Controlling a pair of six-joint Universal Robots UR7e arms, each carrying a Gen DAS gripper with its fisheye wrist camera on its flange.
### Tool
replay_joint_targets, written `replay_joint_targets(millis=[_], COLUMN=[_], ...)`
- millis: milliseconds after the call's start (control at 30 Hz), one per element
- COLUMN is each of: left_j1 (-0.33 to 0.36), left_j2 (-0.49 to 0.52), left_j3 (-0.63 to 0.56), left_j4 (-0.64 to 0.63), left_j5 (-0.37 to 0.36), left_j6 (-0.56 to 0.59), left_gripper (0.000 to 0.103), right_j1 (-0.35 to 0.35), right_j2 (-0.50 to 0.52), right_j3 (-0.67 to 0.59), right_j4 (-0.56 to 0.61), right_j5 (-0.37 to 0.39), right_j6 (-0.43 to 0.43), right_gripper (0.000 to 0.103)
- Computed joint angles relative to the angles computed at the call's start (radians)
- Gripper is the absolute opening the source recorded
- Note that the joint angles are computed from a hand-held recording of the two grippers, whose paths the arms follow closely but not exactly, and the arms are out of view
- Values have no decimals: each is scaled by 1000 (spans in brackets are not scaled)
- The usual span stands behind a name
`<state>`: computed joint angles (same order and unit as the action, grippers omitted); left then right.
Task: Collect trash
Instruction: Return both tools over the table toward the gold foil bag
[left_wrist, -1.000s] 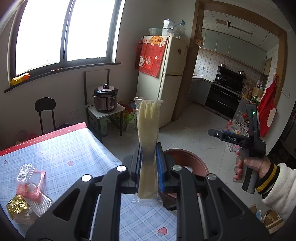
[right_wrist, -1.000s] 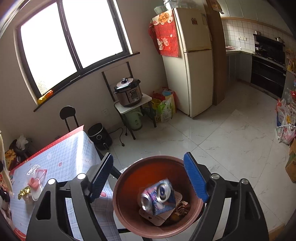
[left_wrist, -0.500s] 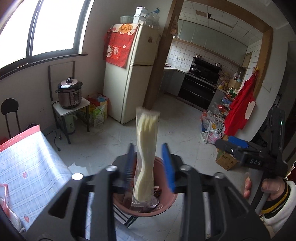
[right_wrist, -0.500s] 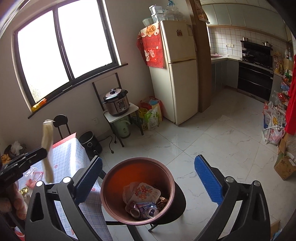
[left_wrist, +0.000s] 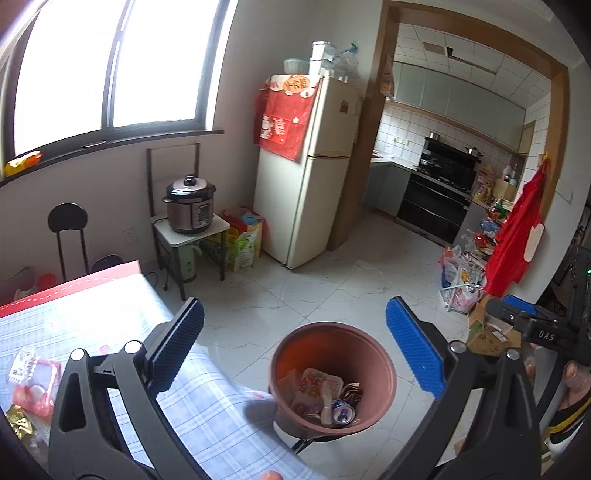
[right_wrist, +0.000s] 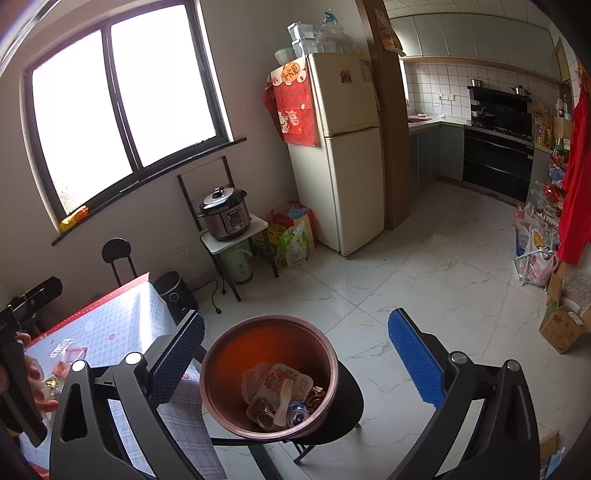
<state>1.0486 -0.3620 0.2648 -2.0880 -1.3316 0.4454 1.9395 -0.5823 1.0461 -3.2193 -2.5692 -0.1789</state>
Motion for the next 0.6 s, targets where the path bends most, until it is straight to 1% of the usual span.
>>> replay_joint_targets(millis=[67,200,233,367,433,500,600], left_j1=[12,39,46,80,94,110,140], left_j2=[-26,-145,-190,-309,-361,-405,-465], left_j3=[14,164,227,354,400,428,461], left_j4=[-19,-135,-184,-310,-371,-411,-466], left_j5=[35,121,148,239,292,333,365], left_j6=[-4,-21,-29,-50,-45,-40,-19], left_gripper=[97,97,97,97,97,97,97], right_j1=[2,8,10,24,34,45,61], right_j2=[19,71,85,160,212,276,380], right_j3=[-31,-109,-132,-257,-340,-452,-642], right_j4=[18,60,78,169,214,292,435], right_j5=[13,51,61,94,106,112,156], right_j6=[-4,-10,-9,-16,-24,-11,15], right_gripper=[98,98,98,98,98,98,98])
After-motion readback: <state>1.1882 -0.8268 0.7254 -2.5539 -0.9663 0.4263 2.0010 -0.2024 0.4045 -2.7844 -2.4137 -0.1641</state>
